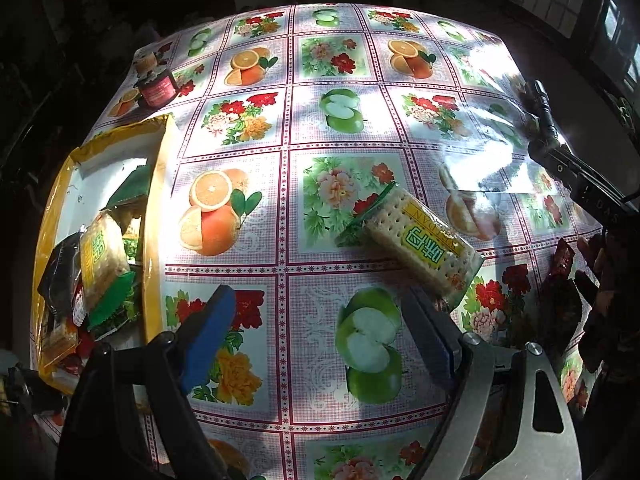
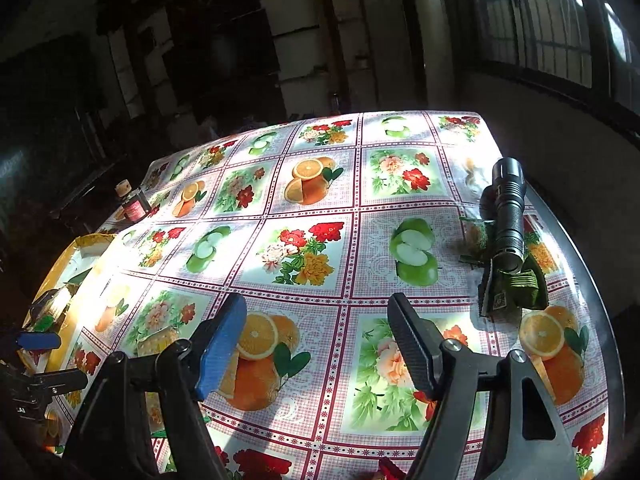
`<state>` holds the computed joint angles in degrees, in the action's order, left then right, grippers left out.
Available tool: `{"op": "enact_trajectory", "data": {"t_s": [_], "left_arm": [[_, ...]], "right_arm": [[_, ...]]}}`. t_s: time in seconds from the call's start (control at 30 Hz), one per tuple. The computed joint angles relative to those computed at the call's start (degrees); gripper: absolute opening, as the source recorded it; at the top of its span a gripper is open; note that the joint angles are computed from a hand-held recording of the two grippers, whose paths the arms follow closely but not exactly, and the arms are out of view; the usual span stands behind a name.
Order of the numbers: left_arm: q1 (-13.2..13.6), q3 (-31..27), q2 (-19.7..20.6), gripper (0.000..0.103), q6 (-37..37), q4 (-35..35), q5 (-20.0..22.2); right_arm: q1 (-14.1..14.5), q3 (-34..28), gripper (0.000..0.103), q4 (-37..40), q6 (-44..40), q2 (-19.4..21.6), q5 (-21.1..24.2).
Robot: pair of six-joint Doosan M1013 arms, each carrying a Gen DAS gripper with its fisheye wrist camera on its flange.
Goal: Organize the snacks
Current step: 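Move the left tool to the WEIDAN cracker packet while the right tool reaches the green-wrapped packet, then grasp the WEIDAN cracker packet with the left tool while the right tool grasps the green-wrapped packet, then carry the WEIDAN packet and green-wrapped packet over the white tray with both tools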
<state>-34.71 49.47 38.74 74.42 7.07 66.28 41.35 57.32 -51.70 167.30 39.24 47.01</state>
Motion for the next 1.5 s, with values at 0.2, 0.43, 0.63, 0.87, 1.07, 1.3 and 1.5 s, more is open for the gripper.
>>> {"op": "enact_trajectory", "data": {"t_s": [0.2,0.43,0.63,0.87,1.07,1.3,1.5], "left_arm": [[-0.1,-3.0,2.4,0.085,-1.3,-3.5,4.0],[-1.5,-8.9,6.2,0.085,-5.0,-4.6,7.5],[-2.2,-13.7,9.2,0.085,-14.2,-2.8,11.4],[-3.2,-19.6,12.7,0.089,-20.3,1.4,14.4],[-4.1,-20.0,13.6,0.081,-13.4,1.7,14.3],[-2.9,-9.8,7.9,0.048,-4.7,-0.5,6.1],[-2.0,-2.8,3.9,0.048,-2.7,-0.6,2.5]], "right_arm": [[1.6,9.3,0.079,-4.7,14.2,-6.8,-3.7],[3.9,8.9,0.079,9.9,4.7,-6.2,5.6],[6.5,6.8,0.079,10.5,3.4,-3.9,9.4],[6.3,2.5,0.068,14.2,-2.9,-0.6,13.3],[6.0,1.9,0.036,16.0,-8.3,-0.2,13.5],[5.6,3.8,0.032,16.9,-9.7,-1.3,9.7],[5.4,4.7,0.028,17.8,-9.4,-2.0,6.7]]}}
